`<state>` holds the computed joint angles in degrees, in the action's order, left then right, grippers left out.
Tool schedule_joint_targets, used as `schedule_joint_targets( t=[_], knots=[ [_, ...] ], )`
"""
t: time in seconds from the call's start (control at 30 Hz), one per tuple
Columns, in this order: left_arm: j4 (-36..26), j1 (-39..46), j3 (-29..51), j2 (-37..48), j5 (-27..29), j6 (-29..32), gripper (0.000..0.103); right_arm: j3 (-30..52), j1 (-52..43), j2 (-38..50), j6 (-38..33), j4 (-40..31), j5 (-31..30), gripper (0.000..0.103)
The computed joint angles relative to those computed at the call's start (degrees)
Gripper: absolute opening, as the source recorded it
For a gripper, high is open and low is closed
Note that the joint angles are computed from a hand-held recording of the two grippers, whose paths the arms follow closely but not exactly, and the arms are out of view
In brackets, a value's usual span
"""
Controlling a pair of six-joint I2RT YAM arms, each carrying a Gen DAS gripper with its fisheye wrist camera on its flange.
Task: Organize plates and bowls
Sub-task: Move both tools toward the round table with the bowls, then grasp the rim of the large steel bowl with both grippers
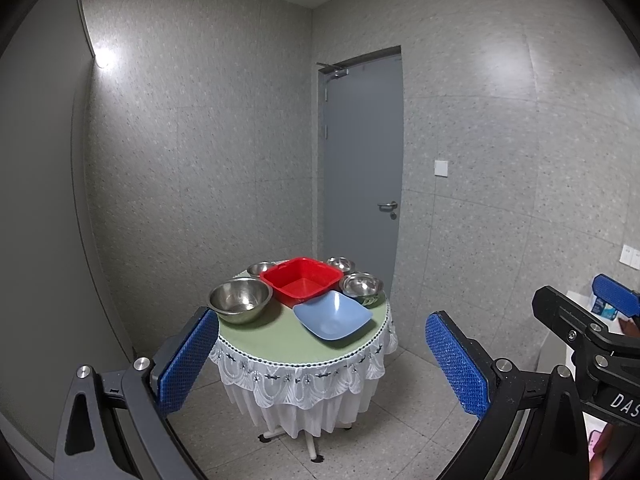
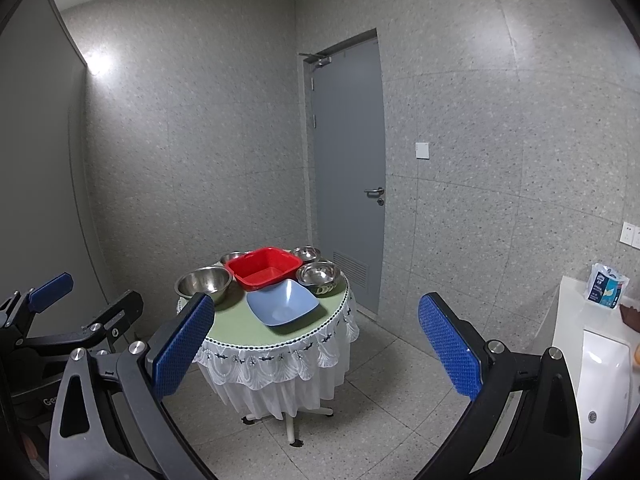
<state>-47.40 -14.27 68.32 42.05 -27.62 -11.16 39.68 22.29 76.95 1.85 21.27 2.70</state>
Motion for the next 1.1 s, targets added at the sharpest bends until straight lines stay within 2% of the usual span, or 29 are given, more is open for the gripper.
schedule_joint_targets(
  t=[0.3, 0.5, 0.63, 0.77, 0.9, 1.0, 1.1],
  knots=[
    [6.37, 18.43, 0.39, 5.3, 17.78, 7.18, 0.102, 5.5, 2.55, 7.45, 1.57, 1.35, 2.82, 0.103],
    [11.1, 25.62, 0.57, 10.7, 24.38, 10.15, 0.102, 10.34, 3.57, 14.36, 3.01, 2.93, 3.76, 0.103],
    [14.64, 28.42, 1.21, 16.54, 25.9, 11.41, 0.102, 13.2, 3.53, 19.39, 3.7, 5.22, 2.99, 0.103],
    [17.36, 29.3, 2.75, 23.96, 25.17, 11.39, 0.102, 18.4, 2.22, 26.92, 4.54, 5.78, 0.49, 0.103],
    [18.84, 28.07, 7.37, 34.04, 22.59, 10.61, 0.102, 28.54, -0.25, 36.91, 5.72, 1.59, -3.63, 0.103],
    [18.69, 27.51, 13.79, 43.79, 22.26, 9.52, 0.102, 38.53, -1.71, 45.06, 4.79, -3.16, -5.64, 0.103],
    [17.25, 26.36, 24.11, 55.32, 20.03, 8.16, 0.102, 51.55, -3.17, 54.32, 3.54, -9.19, -8.82, 0.103]
  ],
)
